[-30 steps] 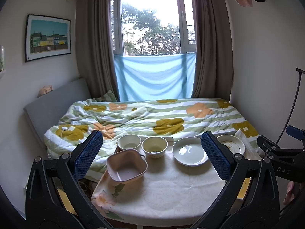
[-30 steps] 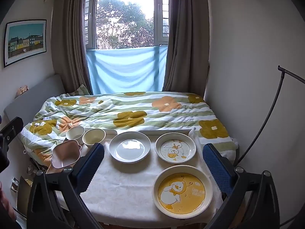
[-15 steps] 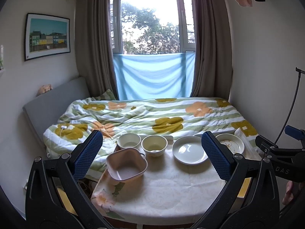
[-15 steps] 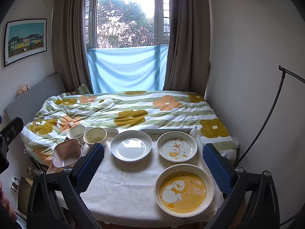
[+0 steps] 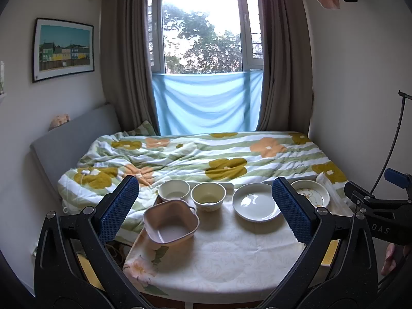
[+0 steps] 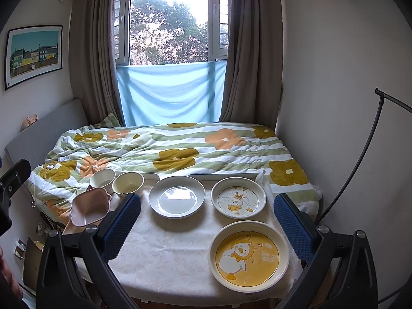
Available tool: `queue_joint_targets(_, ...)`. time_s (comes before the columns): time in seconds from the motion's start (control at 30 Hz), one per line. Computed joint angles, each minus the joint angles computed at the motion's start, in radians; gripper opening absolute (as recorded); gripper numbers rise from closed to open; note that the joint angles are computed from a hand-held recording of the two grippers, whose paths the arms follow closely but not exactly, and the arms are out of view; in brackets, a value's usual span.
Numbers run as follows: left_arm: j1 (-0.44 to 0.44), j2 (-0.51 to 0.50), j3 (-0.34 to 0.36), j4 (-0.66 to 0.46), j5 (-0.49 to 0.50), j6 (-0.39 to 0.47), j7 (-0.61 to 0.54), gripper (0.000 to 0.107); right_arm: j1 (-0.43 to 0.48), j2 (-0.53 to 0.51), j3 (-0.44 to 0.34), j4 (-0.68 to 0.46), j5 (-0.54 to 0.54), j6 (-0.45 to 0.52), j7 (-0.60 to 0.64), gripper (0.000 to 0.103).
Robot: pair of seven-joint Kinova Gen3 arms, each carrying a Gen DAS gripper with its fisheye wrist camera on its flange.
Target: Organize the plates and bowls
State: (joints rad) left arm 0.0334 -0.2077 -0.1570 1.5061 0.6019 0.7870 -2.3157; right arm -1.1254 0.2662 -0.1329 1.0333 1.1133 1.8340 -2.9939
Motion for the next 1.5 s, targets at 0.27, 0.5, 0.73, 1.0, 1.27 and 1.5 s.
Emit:
queue_joint_targets(0.27, 0.010, -0.016, 0.006, 0.029, -0.027, -0.051, -0.002, 0.103, -0.002, 0.001, -0.001, -0.003, 0.000, 0.001, -0.001, 0.103)
queue_joint_targets(0.5, 0.023, -0.024, -0.002, 0.035, -0.037, -0.061, -0.022, 0.103, -0.005, 0.004, 0.000, -0.009, 0.002, 0.001, 0.004, 0.103)
queue_joint_targets(0.73, 0.020, 0.022, -0.004, -0.032, -0.015, 0.035, -0.041, 0.103, -0.015, 0.015, 0.012, -0.048, -0.029, 0.038, -0.008, 0.103)
queue_joint_targets(1.0, 0.024, 0.099, 0.119, -0.005, -0.081, 0.092, -0.011, 0.103, 0.014, -0.118, 0.031, 0.190, -0.229, -0.032, -0.114, 0.103)
queue_joint_targets(1.27, 0.130, 0.197, 0.289, 0.012, -0.307, 0.111, 0.255, 0.103, 0.010, -0.390, 0.214, 0.561, -0.448, -0.327, -0.093, 0.103)
queue_joint_targets(1.5, 0.252, 0.365, 0.330, -0.027, -0.456, 0.153, 0.497, 0.101, -0.117, -0.638, 0.464, 0.859, -0.470, -0.611, 0.003, 0.087)
